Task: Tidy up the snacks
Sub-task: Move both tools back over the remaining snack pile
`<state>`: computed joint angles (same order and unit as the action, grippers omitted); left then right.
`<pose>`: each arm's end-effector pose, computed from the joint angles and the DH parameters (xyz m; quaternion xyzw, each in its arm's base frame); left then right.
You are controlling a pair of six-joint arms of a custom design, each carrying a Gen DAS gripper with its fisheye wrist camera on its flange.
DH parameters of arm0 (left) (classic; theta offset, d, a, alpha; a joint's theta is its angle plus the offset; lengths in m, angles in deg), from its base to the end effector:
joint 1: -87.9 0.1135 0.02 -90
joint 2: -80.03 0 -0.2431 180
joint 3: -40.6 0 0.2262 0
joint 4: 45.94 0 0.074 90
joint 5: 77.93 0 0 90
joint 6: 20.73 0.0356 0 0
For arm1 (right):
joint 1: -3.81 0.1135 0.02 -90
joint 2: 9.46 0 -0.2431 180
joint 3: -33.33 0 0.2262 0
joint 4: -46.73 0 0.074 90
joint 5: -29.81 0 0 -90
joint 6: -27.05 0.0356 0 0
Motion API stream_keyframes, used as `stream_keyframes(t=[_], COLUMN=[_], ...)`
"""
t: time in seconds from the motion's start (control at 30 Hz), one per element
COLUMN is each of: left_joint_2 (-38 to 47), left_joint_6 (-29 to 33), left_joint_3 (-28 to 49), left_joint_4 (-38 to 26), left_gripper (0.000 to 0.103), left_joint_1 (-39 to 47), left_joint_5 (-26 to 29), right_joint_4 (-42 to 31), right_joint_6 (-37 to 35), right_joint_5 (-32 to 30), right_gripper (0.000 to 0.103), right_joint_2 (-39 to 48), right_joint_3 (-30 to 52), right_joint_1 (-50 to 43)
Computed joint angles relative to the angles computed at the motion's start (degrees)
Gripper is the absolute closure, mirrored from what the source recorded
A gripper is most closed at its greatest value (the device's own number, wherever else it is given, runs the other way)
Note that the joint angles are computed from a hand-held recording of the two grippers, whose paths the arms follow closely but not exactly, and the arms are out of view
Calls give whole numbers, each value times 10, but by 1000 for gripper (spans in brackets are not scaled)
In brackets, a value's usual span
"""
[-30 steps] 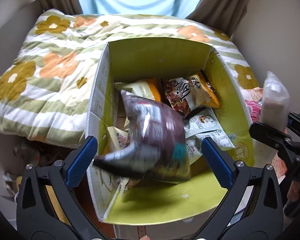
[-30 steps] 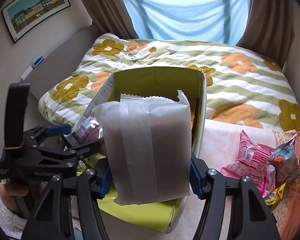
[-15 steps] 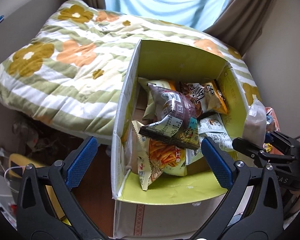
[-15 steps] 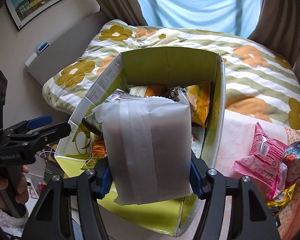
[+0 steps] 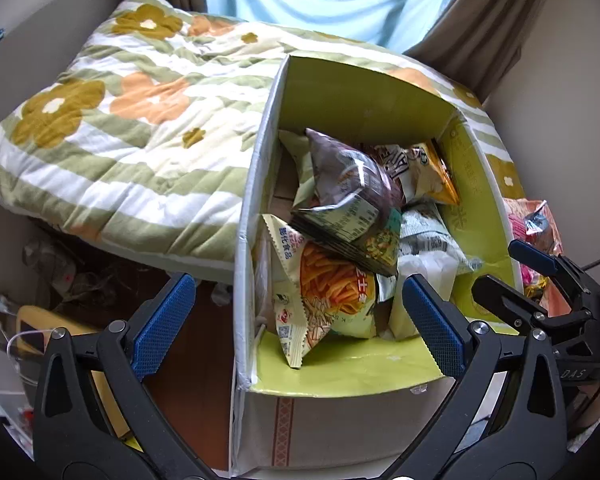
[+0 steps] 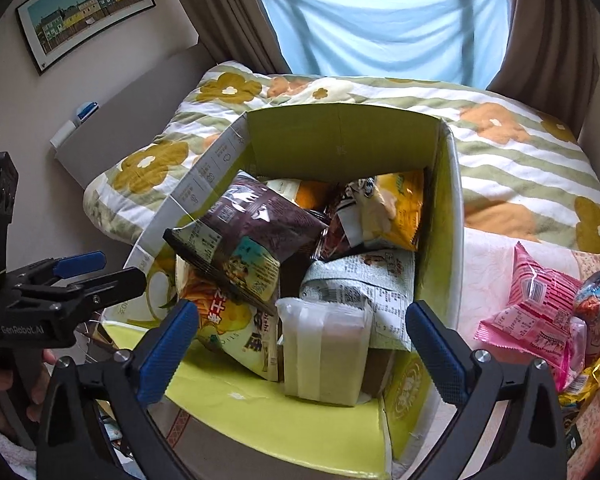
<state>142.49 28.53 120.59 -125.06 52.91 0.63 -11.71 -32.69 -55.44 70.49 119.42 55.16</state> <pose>0.1475 -0.0946 0.3014 -0.0728 0.9622 -0.0736 0.2521 0.1706 0.2086 0.2904 -0.1599 0.9320 0.1813 0.2700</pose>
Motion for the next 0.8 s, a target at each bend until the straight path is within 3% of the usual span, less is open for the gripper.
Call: stream_keyframes(t=[0.5, 0.8], left_joint_2=[-6, 89], left_joint_6=[28, 27], left_joint_3=[32, 144], left_joint_4=[11, 28], left_gripper=[0, 0], left_joint_1=[-33, -155], left_joint_5=[5, -59], right_joint_4=[-80, -218], right_joint_6=[53, 129], right_joint_5=[80, 158], right_gripper=[0, 0], right_joint_2=[-44, -150], right_joint_3=[33, 53], right_joint_1=[36, 31])
